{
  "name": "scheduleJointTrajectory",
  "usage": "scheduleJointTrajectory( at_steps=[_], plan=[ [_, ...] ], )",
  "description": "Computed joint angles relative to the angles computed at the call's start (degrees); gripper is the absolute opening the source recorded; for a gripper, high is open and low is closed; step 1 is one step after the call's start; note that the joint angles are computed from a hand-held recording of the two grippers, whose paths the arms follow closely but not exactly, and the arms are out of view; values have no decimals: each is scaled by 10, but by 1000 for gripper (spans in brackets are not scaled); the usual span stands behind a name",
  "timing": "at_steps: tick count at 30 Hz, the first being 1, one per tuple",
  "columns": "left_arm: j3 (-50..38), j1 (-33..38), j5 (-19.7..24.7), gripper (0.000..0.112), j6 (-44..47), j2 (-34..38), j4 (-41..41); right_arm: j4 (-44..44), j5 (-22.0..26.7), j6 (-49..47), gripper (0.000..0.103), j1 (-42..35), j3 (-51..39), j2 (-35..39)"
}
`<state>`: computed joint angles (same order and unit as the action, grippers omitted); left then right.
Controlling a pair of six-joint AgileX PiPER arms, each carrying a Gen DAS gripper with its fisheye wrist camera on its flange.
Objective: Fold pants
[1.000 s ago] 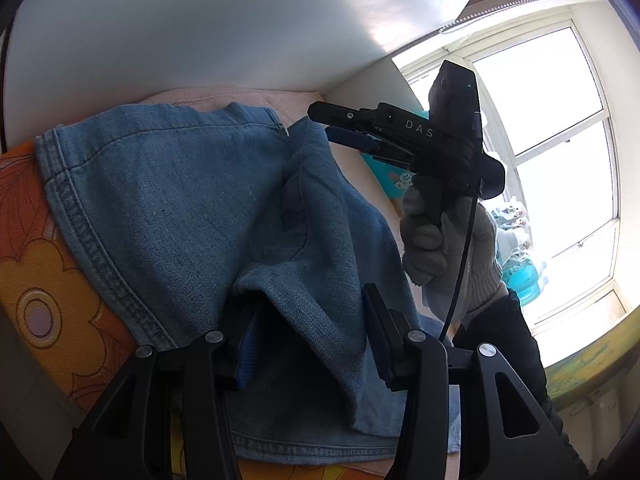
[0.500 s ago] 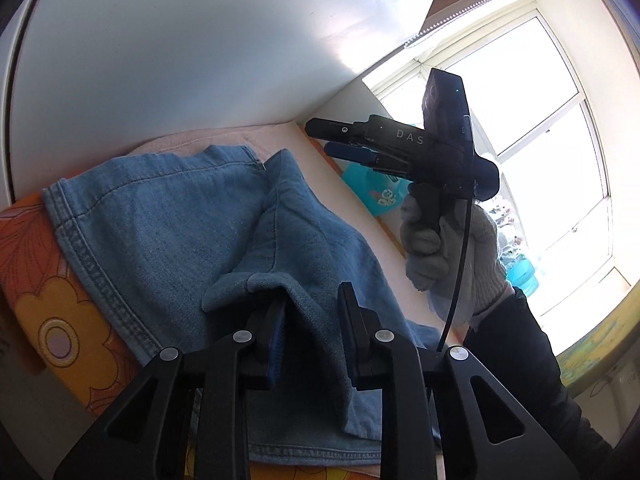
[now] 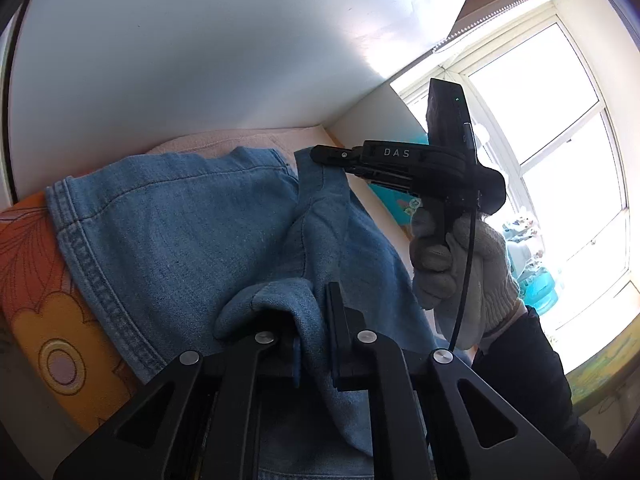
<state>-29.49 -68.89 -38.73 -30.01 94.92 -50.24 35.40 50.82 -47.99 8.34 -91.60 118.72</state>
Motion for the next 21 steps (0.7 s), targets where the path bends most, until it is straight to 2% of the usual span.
scheduleJointTrajectory(
  at_steps=[2, 4, 6, 7, 8, 9, 10, 12, 13, 15, 16, 18, 19, 20, 21],
  plan=[
    [1, -42, -24, 8, 84, -24, -96, 47, -2, -43, 9, -13, 40, -45],
    [2, -106, -81, 7, 199, -52, -211, 128, 28, -115, 9, -40, 69, -79],
    [-9, -170, -153, 5, 302, -60, -323, 178, 57, -170, 9, -63, 91, -101],
    [-10, -185, -168, 5, 325, -64, -356, 182, 63, -176, 9, -68, 92, -103],
    [-5, -183, -161, 5, 325, -66, -365, 163, 50, -158, 9, -62, 86, -98],
    [8, -165, -130, 5, 302, -72, -352, 136, 30, -129, 9, -52, 80, -88],
    [24, -137, -99, 5, 257, -69, -318, 120, 23, -108, 9, -47, 71, -72],
    [44, -102, -65, 5, 189, -55, -265, 98, 17, -80, 9, -31, 56, -42],
    [50, -100, -57, 5, 177, -53, -260, 86, 8, -71, 9, -19, 54, -32],
    [67, -84, -37, 5, 117, -51, -199, 46, -8, -50, 9, -5, 46, -14],
    [67, -72, -21, 5, 114, -50, -181, 28, -10, -38, 9, 0, 39, -6],
    [65, -68, -19, 6, 123, -50, -188, 0, -10, -10, 9, 5, 18, 8],
    [67, -61, -12, 6, 113, -53, -175, -16, -5, 8, 17, 7, 4, 15],
    [68, -67, -11, 8, 118, -59, -184, -30, -4, 27, 31, 10, -11, 22],
    [63, -62, -5, 10, 133, -59, -197, -39, -6, 36, 38, 12, -21, 25]
  ],
)
